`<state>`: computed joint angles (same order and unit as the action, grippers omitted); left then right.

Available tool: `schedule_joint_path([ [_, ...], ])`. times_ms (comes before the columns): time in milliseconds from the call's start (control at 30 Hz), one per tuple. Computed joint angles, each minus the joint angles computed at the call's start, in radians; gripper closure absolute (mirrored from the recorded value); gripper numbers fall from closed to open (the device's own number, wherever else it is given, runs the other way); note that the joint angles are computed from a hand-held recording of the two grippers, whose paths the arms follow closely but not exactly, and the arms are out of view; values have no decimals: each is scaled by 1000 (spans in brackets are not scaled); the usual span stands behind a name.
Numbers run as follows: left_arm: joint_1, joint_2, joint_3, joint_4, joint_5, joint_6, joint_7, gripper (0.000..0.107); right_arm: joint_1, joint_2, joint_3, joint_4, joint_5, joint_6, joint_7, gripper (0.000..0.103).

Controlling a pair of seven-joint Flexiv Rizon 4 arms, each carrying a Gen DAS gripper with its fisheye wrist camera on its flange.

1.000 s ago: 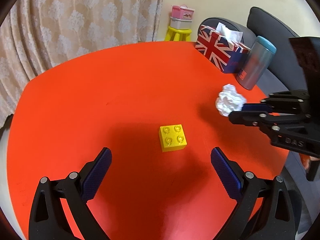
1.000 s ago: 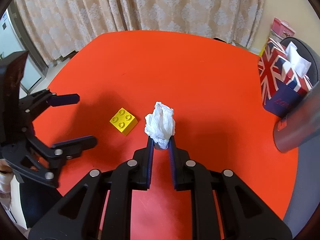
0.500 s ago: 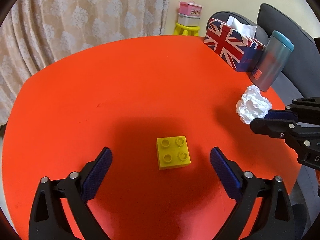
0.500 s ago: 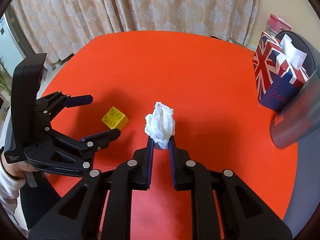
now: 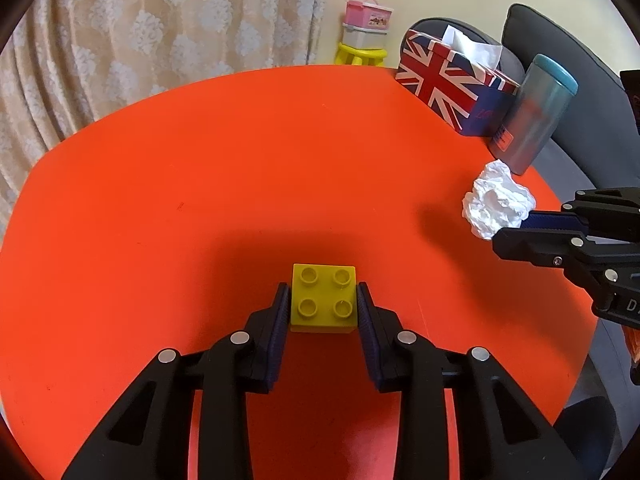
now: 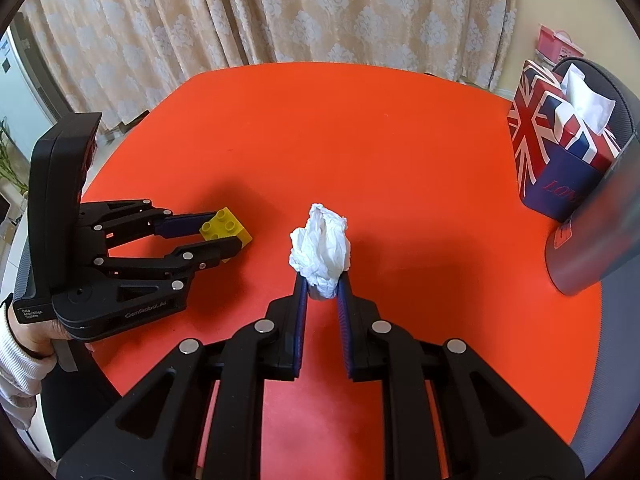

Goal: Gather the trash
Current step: 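Grasp the yellow Lego brick with the left gripper while the right holds the tissue, then carry the yellow brick and tissue over the trash bin and release both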

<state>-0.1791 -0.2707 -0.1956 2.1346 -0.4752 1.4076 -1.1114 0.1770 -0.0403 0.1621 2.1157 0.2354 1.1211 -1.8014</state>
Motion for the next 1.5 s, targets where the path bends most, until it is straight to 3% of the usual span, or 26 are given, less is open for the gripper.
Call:
schedule_joint_path([
  [333, -6, 130, 4, 92, -100, -12, 105, 75, 24, 73, 11, 43, 2, 19, 27, 88],
  [700, -133, 350, 123, 239, -212, -42, 209, 75, 90, 261, 11, 174, 7, 15, 75, 88],
  [1167, -228, 556, 207, 376, -118, -81, 134, 75, 205, 534, 10, 333, 15, -56, 124, 88],
  [1500, -289, 627, 233, 470, -97, -88, 87, 75, 282, 644, 27, 428, 37, -133, 167, 88],
])
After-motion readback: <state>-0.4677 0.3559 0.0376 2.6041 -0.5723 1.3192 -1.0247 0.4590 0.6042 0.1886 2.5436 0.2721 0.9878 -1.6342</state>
